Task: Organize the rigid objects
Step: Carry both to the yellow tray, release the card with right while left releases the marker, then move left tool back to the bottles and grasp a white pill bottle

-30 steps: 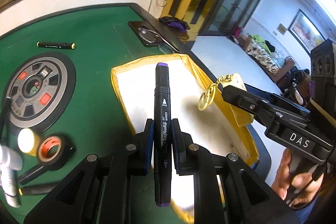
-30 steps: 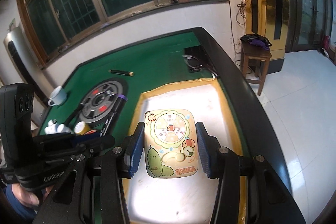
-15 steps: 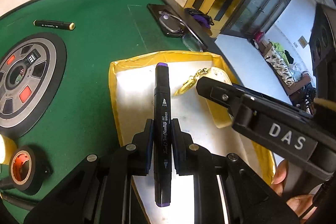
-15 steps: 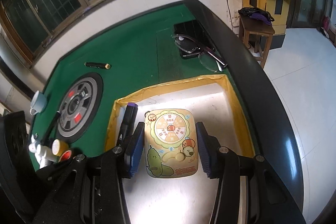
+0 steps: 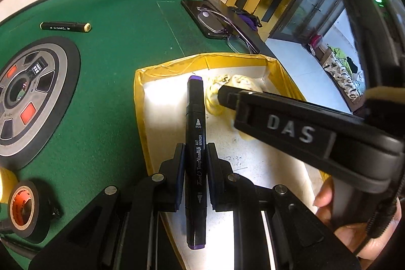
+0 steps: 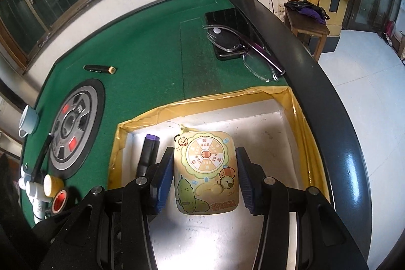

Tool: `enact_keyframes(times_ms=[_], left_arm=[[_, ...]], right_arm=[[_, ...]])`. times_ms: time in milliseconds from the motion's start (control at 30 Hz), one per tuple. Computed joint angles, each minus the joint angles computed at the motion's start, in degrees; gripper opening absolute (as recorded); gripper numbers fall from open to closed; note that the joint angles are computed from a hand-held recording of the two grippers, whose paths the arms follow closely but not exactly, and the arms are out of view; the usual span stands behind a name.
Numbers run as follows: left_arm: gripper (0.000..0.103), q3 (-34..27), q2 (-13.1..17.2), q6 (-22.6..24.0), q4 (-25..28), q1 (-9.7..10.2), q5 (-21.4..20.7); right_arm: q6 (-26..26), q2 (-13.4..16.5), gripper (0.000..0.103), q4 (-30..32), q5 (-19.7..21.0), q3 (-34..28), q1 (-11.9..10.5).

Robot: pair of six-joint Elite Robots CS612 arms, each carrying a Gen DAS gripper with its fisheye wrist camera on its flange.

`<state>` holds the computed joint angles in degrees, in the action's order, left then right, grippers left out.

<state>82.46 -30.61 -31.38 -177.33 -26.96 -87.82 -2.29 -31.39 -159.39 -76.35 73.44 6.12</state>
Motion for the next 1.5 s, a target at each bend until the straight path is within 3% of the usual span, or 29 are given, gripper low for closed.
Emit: enact_keyframes(times_ms=[233, 533, 633, 767, 933, 1000, 1067, 1200, 1233, 1367, 1433, 1500], left_arm=[[0.015, -1.1, 0.7, 1.8, -0.8, -0.41, 2.2], [0.016, 0.2, -0.2, 1.6, -1.7, 0.54, -1.8], [0.016, 3.1, -1.5, 2.2, -6.0, 0.22, -0.5], [0.016, 9.3, -4.5, 6.2, -13.8, -0.43, 1.9], [0.017, 19.1, -7.9, 11.9, -27.6, -1.41, 8.5], [0.017, 22.3, -8.9, 14.5, -31.2, -1.50, 10.7], [0.018, 25.9, -9.6, 18.2, -35.5, -1.40, 13.0], [0.051, 30.7, -8.3, 18.7, -44.7, -0.69, 20.2], [0.053, 31.6, -7.4, 17.2, -47.8, -0.07, 22.1], [0.053, 33.1, -6.0, 11.8, -49.3, 2.29, 25.4], [0.053, 33.2, -5.5, 10.5, -49.8, 3.18, 25.4], [0.053, 33.2, -5.7, 8.4, -49.0, 4.36, 22.8]], right_arm=[[1.1, 0.4, 0.043, 0.5, -0.4, -0.2, -0.2], [3.9, -1.3, 0.049, -4.4, 2.0, 2.8, -0.9], [5.8, -2.9, 0.049, -9.3, 3.5, 6.0, -1.1], [8.3, -5.8, 0.049, -20.3, 6.5, 13.0, -1.2], [10.4, -7.8, 0.056, -32.9, 10.5, 19.7, -0.8], [9.7, -7.9, 0.059, -34.7, 13.3, 21.1, -0.3], [7.5, -7.9, 0.059, -34.7, 16.5, 21.9, 0.4], [-4.2, -7.6, 0.059, -25.3, 22.5, 20.6, 2.7], [-7.7, -7.2, 0.059, -22.8, 22.8, 19.8, 3.6], [-15.5, -5.3, 0.059, -13.5, 22.0, 15.5, 6.3], [-18.6, -4.3, 0.058, -9.2, 21.6, 13.3, 7.3], [-21.2, -3.6, 0.058, -8.8, 18.6, 12.2, 8.4]])
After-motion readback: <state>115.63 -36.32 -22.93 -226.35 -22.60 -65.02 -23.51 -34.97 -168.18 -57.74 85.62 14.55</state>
